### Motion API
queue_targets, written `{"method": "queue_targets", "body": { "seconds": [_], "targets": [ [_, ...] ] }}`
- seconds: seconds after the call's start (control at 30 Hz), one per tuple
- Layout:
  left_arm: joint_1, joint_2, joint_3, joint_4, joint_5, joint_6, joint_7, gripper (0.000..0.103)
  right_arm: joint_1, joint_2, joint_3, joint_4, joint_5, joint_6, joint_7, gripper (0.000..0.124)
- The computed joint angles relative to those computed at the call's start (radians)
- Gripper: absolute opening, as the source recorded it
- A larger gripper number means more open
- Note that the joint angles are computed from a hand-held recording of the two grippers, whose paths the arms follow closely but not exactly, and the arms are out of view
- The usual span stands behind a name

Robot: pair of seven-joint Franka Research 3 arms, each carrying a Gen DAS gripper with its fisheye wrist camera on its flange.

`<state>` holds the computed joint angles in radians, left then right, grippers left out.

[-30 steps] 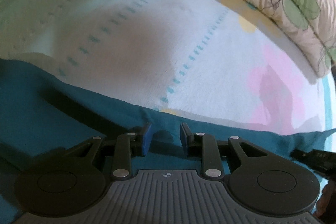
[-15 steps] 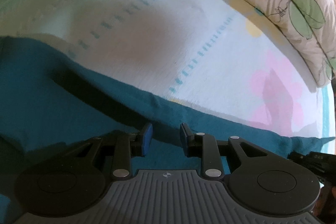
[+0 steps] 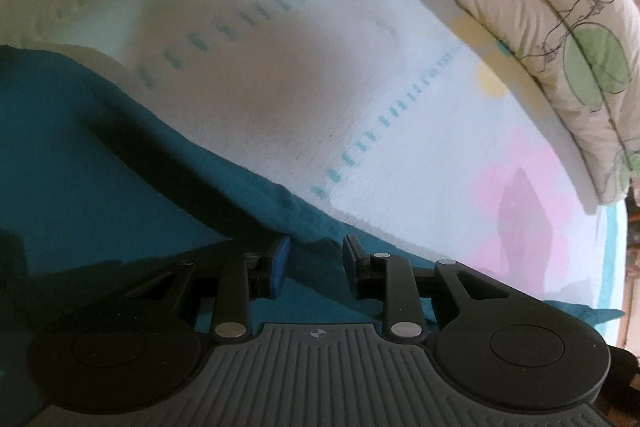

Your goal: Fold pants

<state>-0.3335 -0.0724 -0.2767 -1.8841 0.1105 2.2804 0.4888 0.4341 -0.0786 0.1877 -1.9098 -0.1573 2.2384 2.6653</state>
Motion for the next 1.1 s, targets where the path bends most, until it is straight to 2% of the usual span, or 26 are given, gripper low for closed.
{"method": "queue_targets", "body": {
  "seconds": [0.23, 0.5, 0.67, 0.7, 0.73, 0.77, 0.9, 1.1],
  "targets": [
    [-0.006, 0.028, 0.000, 0.007, -0.056, -0.019, -0.005, 0.028, -0.005, -0.016, -0.002, -0.022, 0.013, 0.018, -0.011, 0.013],
    [0.001, 0.020, 0.005, -0.035, -0.073, 0.115, -0.090, 0.028, -0.014, -0.040, 0.003, -0.053, 0.024, 0.039, -0.012, 0.012],
    [0.002, 0.063, 0.000, 0.019, 0.035, 0.058, -0.161, 0.027, -0.019, -0.051, 0.013, -0.065, 0.010, 0.061, 0.012, 0.012],
    [0.002, 0.064, 0.000, 0.018, 0.058, 0.067, -0.175, 0.023, -0.019, -0.054, 0.014, -0.066, 0.008, 0.063, 0.015, 0.012],
    [0.001, 0.064, 0.000, 0.018, 0.082, 0.072, -0.189, 0.010, -0.019, -0.059, 0.016, -0.069, 0.006, 0.068, 0.019, 0.011],
    [0.000, 0.060, -0.001, 0.020, 0.097, 0.072, -0.194, 0.008, -0.019, -0.068, 0.017, -0.078, 0.006, 0.080, 0.022, 0.011],
    [-0.008, 0.023, -0.010, 0.025, 0.159, 0.057, -0.182, 0.008, -0.030, -0.127, 0.035, -0.111, -0.030, 0.097, 0.048, 0.009],
    [-0.032, -0.079, -0.031, 0.046, 0.185, -0.039, -0.055, 0.007, -0.044, -0.262, 0.088, -0.146, -0.070, 0.062, 0.079, 0.009]
  ]
}}
